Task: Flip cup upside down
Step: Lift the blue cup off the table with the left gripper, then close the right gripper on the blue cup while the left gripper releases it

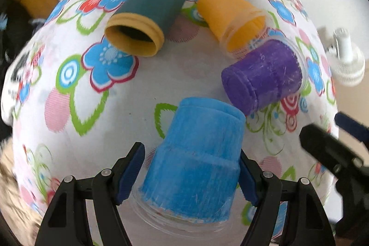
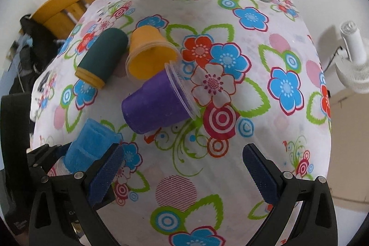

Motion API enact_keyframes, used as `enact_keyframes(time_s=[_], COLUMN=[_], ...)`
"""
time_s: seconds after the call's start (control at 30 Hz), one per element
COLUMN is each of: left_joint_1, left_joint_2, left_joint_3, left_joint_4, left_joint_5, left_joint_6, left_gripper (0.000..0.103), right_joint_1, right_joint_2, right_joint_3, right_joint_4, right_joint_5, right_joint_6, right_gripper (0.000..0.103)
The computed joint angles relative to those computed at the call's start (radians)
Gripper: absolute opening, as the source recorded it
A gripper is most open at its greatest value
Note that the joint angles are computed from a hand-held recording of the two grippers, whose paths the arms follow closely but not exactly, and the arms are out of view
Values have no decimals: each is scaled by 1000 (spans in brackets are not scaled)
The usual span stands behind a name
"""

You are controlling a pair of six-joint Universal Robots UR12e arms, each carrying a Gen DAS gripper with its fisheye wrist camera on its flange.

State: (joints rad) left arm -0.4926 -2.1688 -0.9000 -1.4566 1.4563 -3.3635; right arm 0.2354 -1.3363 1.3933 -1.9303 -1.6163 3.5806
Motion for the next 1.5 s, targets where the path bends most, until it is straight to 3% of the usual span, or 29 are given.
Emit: enact_keyframes(time_s=[0.23,0.43,0.53,0.7,0.83,0.97,1.1,1.27,1.5], left_joint_1=[-11,-26,-22,-23,-27,-23,-1,19,59], left_joint_2=[28,32,36,24,20,16,28,30,6], left_joint_3=[-52,-71,-75,-38,-1,39,49,66,95], left_joint_4=[43,68,65,26,-3,-27,-40,-44,-75], left_joint_5=[-2,-1,-4,7,42,69,21,10,-22], left_joint_6=[-157,-180,-180,-151,-73,57,188,347,484], left_gripper=[77,79,93,96,98,99,99,99,99], right_joint_1=[-9,-13,-14,-12,-10,-2,16,47,68], right_joint_2=[-9,-13,-16,-21,-30,-31,-24,2,45], right_joint_3=[13,21,28,29,25,12,-8,-56,-111], right_joint_4=[9,15,11,4,-10,-18,-31,-13,35], right_joint_5=[18,12,16,15,27,22,16,-20,-30], right_joint_6=[-37,-45,-35,-14,30,99,182,288,411], right_gripper=[103,103,103,103,103,103,103,103,103])
